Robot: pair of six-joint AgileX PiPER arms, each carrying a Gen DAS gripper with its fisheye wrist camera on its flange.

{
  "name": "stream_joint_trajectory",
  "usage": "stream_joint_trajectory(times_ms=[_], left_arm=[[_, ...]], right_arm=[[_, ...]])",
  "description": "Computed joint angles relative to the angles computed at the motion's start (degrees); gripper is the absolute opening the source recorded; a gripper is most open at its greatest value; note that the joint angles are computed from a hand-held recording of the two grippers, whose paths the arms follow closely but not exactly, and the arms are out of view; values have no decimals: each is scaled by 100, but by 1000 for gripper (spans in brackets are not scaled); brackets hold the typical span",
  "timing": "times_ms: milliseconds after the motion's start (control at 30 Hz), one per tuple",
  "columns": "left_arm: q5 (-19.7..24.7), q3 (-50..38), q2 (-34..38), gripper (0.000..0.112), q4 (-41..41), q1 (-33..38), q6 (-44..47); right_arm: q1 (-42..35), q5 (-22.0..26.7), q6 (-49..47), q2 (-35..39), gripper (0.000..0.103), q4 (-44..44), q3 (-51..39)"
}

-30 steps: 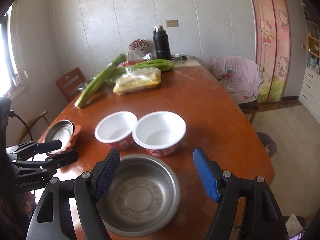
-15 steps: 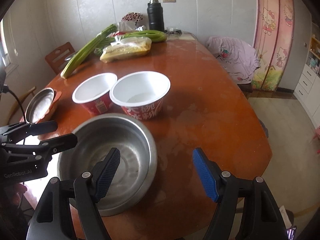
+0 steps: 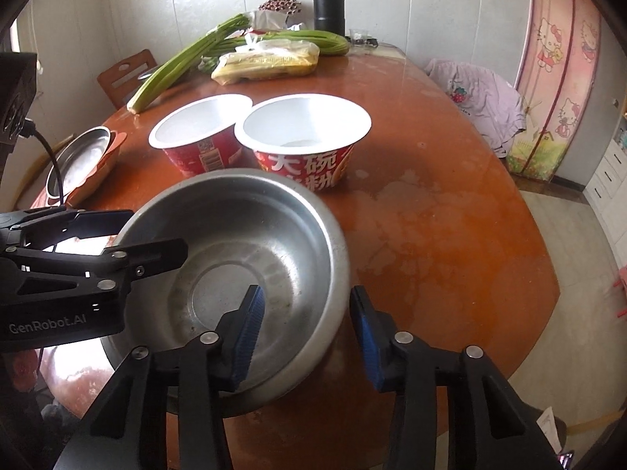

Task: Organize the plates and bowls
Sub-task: 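Close both grippers on the steel basin rim and lift it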

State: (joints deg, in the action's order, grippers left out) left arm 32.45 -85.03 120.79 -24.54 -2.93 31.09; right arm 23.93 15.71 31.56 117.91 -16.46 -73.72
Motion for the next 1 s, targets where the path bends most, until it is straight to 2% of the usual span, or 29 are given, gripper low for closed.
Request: stream_joint_trajectory(times_ms=[100,300,600,1000], left_arm=[[126,-31,40,50,-139,-12,194],[161,-19,33,50,-245,66,295],[61,330,-335,50,-507,442,658],[-144,1050,-926,50,-654,996,964]], right_arm=[[76,95,-40,39,40,34,-94],[222,307,193,102,40,-241,-293],[584,448,697,-30,41,-756,-460],[1126,717,564,-23,41,-672,-816]])
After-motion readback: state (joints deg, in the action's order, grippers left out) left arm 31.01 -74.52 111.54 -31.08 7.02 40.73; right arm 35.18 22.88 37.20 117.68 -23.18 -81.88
